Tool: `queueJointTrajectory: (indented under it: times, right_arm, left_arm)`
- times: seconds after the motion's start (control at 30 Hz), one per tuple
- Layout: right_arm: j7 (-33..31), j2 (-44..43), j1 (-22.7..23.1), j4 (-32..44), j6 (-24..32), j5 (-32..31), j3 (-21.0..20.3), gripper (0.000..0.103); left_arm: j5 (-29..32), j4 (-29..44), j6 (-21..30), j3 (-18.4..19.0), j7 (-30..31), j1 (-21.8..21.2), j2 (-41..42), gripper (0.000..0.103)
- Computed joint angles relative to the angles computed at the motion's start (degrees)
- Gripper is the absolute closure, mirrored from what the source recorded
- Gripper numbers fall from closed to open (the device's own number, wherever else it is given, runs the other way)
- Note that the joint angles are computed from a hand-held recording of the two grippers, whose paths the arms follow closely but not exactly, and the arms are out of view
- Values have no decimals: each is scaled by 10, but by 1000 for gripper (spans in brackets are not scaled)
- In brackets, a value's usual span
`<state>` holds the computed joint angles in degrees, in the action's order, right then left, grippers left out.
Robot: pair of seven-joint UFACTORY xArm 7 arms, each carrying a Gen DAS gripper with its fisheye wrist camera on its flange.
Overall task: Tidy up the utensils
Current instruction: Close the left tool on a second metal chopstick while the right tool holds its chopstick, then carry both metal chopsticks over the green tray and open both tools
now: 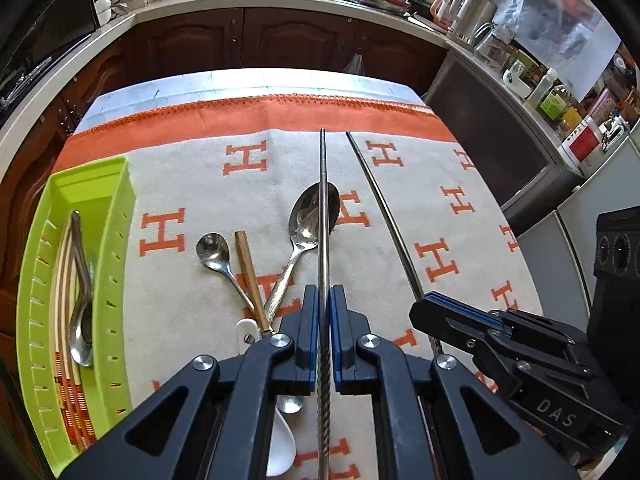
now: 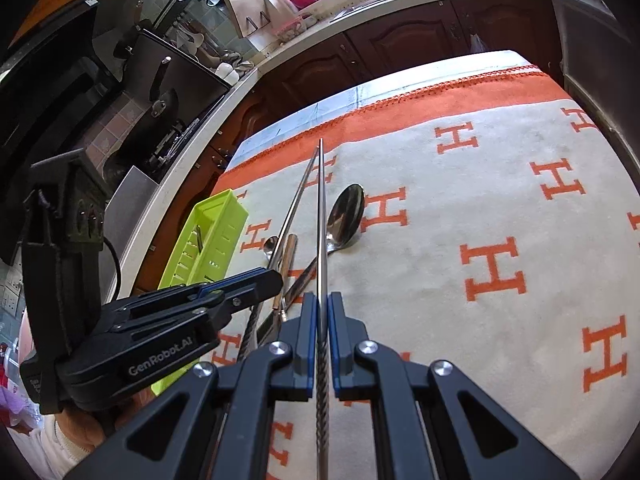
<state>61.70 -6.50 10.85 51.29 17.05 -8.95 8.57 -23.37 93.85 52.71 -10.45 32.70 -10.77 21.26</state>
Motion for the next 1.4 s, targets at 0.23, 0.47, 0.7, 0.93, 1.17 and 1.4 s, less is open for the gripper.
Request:
queueJointTrajectory:
  times: [0.23, 0.47, 0.7, 0.93, 1.17, 1.4]
  right_arm:
    - [32, 7, 14, 47, 35, -23, 18, 98]
    - [37, 70, 49, 156, 90, -43, 18, 98]
    - [11, 177, 97, 316, 158, -31, 0, 98]
    - [-14, 290, 131, 477, 221, 7, -19, 98]
    - [-14, 376, 150, 579, 264, 38, -36, 97]
    - [-1, 429, 152, 627, 289, 63, -42, 97]
  left_arm:
    - [-53, -34, 13, 17, 47, 45, -64, 100]
    - [-45, -48, -12, 50, 63, 78, -90, 100]
    - [-30, -12, -28, 63, 58, 109, -59, 100]
    - [-20, 31, -26, 61, 46, 134, -12, 100]
    - [-5, 86, 0, 52, 31, 148, 44, 99]
    - [9, 125, 25, 44, 26, 153, 85, 99]
